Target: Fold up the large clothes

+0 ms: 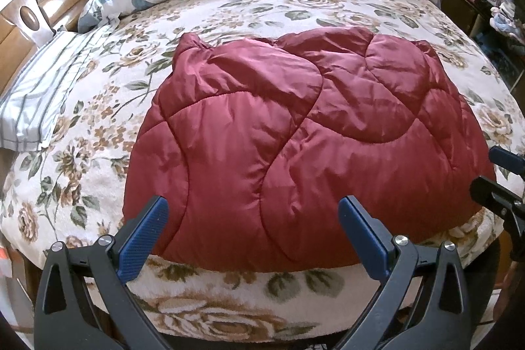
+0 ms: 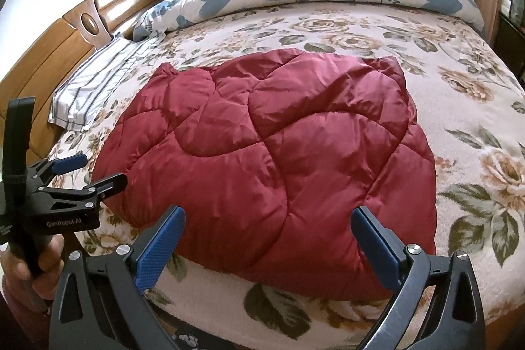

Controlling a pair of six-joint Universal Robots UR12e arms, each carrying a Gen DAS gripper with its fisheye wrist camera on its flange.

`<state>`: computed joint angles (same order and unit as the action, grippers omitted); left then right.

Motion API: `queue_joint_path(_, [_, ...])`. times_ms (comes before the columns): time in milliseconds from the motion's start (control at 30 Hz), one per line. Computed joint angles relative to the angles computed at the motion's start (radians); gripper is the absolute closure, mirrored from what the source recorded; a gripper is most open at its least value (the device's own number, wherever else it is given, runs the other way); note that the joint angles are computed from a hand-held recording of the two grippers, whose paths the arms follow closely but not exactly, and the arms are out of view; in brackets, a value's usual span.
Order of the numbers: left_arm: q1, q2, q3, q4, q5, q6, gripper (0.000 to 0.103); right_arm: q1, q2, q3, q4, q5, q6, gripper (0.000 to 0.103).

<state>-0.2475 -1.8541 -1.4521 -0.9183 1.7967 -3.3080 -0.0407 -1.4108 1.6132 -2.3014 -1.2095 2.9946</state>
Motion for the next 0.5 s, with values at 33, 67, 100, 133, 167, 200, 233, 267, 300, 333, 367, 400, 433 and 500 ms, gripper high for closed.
queue_joint_path(33, [0.000,-0.001,0.000,0.002,0.000,0.002,0.000,0.000,-0.001,0.001,0.001,0.000,-0.001,0.001])
queue_joint_path(67, [0.000,-0.002,0.002,0.001,-0.001,0.003,0.000,0.000,0.000,-0.001,0.002,0.000,-0.001,0.001])
queue_joint_path(100, [0.000,-0.002,0.003,0.001,-0.002,0.003,0.000,0.000,0.000,0.000,0.001,-0.001,-0.001,0.001])
queue_joint_path(133, [0.000,-0.003,0.004,0.001,-0.003,0.002,0.000,0.000,-0.001,0.001,0.000,-0.001,0.000,0.001])
queue_joint_path(167, [0.000,-0.003,0.005,0.002,-0.004,0.002,0.000,0.000,-0.001,0.001,0.000,0.001,0.000,0.001])
queue_joint_path(200, [0.001,-0.003,0.004,0.002,-0.004,0.003,0.000,0.000,0.000,-0.001,0.002,0.001,0.001,0.001])
queue_joint_path(233, [0.001,-0.003,0.005,0.002,-0.004,0.002,0.000,0.000,0.000,0.000,0.001,0.000,0.001,0.001])
queue_joint_path(267, [0.000,-0.005,0.009,0.000,-0.004,0.001,0.000,0.000,-0.001,0.001,0.000,0.000,0.001,0.001])
queue_joint_path(300, [0.001,-0.005,0.009,0.000,-0.005,0.001,0.000,0.000,0.000,-0.001,0.001,-0.001,0.002,0.001])
queue_joint_path(333, [0.001,-0.005,0.010,0.001,-0.005,0.002,0.000,-0.001,0.003,-0.005,0.002,0.000,0.002,0.001])
queue_joint_path(367, [0.000,-0.006,0.011,-0.001,-0.004,0.002,0.000,-0.001,0.004,-0.007,0.002,-0.001,0.003,0.001])
queue_joint_path(400, [0.000,-0.007,0.013,-0.001,-0.003,0.003,0.000,-0.001,0.004,-0.006,0.002,-0.001,0.002,0.001])
queue_joint_path(433, [0.000,-0.008,0.015,-0.002,-0.004,0.002,0.000,-0.001,0.004,-0.005,0.003,-0.001,0.001,0.001])
queue_joint_path(500, [0.000,-0.009,0.017,-0.004,-0.004,0.003,0.000,-0.001,0.007,-0.010,0.004,-0.002,0.003,0.001])
